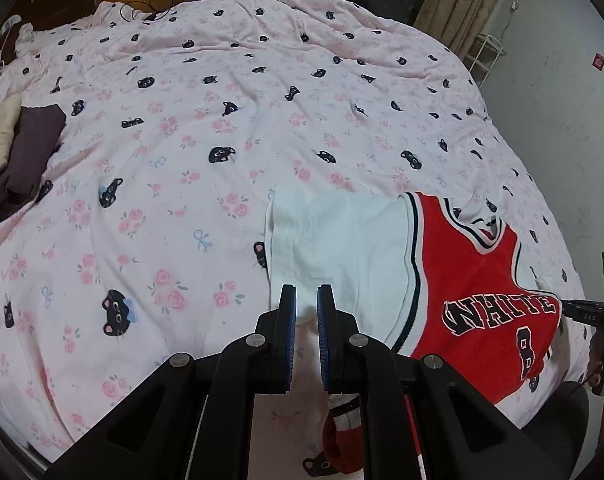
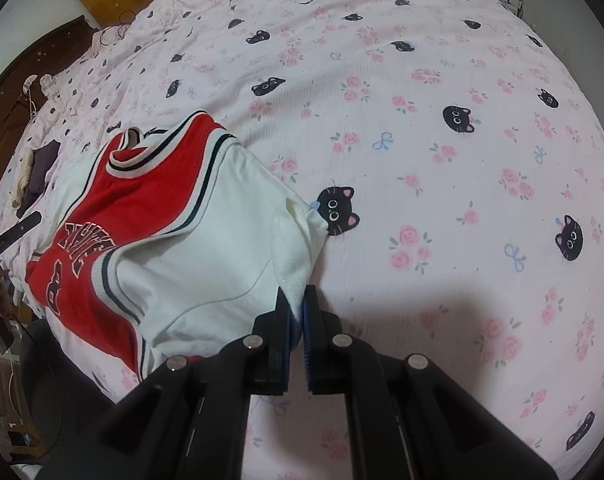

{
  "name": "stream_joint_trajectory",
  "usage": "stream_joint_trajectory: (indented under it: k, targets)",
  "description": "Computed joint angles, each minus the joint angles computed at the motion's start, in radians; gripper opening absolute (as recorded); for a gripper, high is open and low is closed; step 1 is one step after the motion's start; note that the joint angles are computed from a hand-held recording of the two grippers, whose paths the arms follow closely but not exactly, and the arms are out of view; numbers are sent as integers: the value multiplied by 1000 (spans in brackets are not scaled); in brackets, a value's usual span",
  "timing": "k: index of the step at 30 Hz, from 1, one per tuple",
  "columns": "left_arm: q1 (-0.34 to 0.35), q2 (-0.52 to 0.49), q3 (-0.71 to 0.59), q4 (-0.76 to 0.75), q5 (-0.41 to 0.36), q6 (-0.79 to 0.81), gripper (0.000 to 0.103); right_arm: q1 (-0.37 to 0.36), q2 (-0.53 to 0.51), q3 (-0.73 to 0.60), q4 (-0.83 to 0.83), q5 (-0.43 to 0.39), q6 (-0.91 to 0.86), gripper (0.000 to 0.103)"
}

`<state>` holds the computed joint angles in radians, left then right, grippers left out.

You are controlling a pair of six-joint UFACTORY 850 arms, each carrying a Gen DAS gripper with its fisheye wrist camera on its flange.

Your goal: Fold clothes

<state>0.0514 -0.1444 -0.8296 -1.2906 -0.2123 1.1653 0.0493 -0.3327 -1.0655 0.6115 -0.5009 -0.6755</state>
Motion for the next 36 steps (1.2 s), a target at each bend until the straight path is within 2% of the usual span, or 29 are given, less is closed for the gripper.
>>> stream_joint_trajectory:
  k: [1, 2, 3, 4, 5, 6, 9, 11, 14, 17, 21, 23, 28, 31, 36]
  targets:
    - [2, 4, 3, -43, -6, 47, 10, 3, 2, 1, -17, 7, 13, 10]
    - [1, 8, 1, -68, -7, 82, 15, 7, 6, 1, -50, 17, 35, 19]
    - [-2, 11, -5, -84, -4, 113, 27, 13, 13, 3, -101, 35, 71, 33]
    - [-4, 13, -11, -101, -1, 144, 35, 18, 22, 6, -146, 52, 102, 41]
    - [-6, 16, -17, -118, 2, 176, 50, 18, 32, 8, -177, 67, 120, 56]
    - [-9, 10, -31, -101, -1, 178, 56, 16, 40, 7, -190, 74, 122, 59]
    - [-20, -27, -99, 37, -26, 110, 57, 0, 47, -21, -150, 58, 51, 59]
    - [-38, -74, -165, 188, -59, 23, 57, -1, 38, -53, -145, 39, 23, 59]
    - [-76, -176, -294, 443, -133, -123, 57, 13, -4, -120, -86, -17, -76, 59]
    - [-113, -266, -399, 610, -219, -215, 57, 37, -48, -171, -53, -54, -143, 59]
    - [-148, -353, -492, 798, -259, -322, 57, 66, -132, -256, -47, -97, -184, 58]
    - [-150, -385, -526, 844, -286, -340, 57, 74, -174, -296, -61, -118, -178, 58]
    - [-148, -430, -572, 816, -371, -266, 57, 83, -251, -368, -75, -170, -171, 58]
    - [-158, -443, -580, 846, -371, -283, 57, 85, -282, -393, -78, -192, -165, 57]
    - [-161, -463, -601, 847, -349, -296, 57, 90, -302, -408, -65, -205, -168, 48]
